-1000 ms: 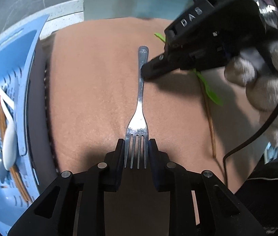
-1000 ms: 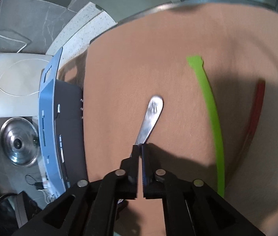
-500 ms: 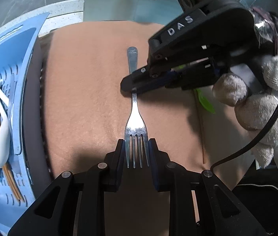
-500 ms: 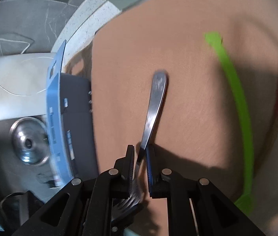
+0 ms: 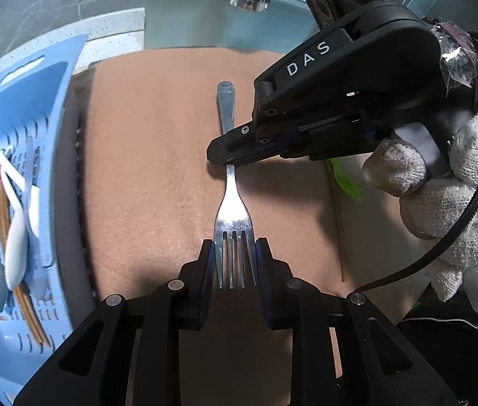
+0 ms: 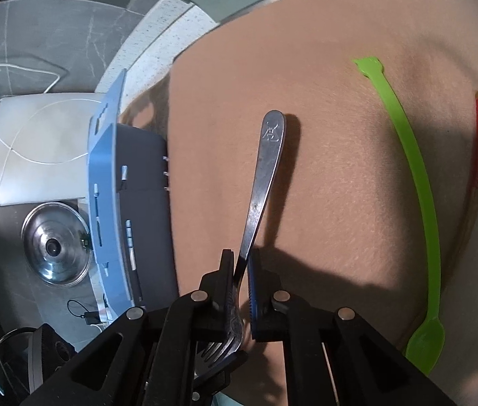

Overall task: Organize utensils
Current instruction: 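Carry the steel fork over the blue basket and lower it in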

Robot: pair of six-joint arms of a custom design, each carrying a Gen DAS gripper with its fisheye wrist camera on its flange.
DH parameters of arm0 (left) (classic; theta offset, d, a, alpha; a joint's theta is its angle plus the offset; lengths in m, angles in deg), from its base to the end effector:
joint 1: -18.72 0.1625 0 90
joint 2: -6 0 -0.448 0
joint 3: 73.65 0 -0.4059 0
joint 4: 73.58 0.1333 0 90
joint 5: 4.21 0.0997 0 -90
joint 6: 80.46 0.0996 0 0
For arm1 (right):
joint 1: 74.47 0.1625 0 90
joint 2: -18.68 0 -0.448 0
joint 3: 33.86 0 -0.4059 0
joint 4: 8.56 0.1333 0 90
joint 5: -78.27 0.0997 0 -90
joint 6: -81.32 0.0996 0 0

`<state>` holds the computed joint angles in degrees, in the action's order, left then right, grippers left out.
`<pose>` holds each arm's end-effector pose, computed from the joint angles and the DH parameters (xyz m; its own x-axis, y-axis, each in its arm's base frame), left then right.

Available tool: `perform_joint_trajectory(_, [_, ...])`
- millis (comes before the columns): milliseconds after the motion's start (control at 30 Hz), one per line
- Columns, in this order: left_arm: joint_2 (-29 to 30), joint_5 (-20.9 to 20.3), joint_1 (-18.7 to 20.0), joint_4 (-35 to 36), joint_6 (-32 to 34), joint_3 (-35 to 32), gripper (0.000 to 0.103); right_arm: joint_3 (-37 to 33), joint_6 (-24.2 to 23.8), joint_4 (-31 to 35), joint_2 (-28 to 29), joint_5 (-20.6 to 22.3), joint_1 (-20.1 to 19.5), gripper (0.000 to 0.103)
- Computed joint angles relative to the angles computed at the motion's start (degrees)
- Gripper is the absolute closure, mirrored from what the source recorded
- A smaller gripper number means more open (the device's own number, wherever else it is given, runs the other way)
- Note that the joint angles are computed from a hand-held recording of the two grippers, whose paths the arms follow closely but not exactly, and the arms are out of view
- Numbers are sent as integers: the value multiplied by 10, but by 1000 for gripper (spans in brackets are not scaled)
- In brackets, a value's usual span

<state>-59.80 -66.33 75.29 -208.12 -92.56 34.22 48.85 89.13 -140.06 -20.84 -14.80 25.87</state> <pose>-0.1740 -0.5901 0.2155 -0.8475 0.2849 -0.4478 0.3812 0.9138 -0.1401 0.2584 -0.7033 0.0674 -0.9973 -0.0455 0.0570 -0.0443 0.9988 0.0219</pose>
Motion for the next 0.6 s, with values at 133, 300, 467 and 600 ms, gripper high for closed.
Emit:
perform_joint_trajectory(133, [-14, 15, -6, -1, 5, 3, 81, 0, -4, -7, -2, 12, 9, 96])
perform_joint_trajectory(300, [-44, 32, -9, 1, 7, 5, 81, -11, -13, -17, 4, 29, 30, 96])
perform_joint_trajectory(467, [-75, 56, -3, 3, 9, 8, 81, -41, -20, -11, 28, 44, 54, 97])
perform_joint_trajectory(600, [-94, 76, 10, -1, 17, 10, 81, -81, -27, 1, 60, 48, 77, 97])
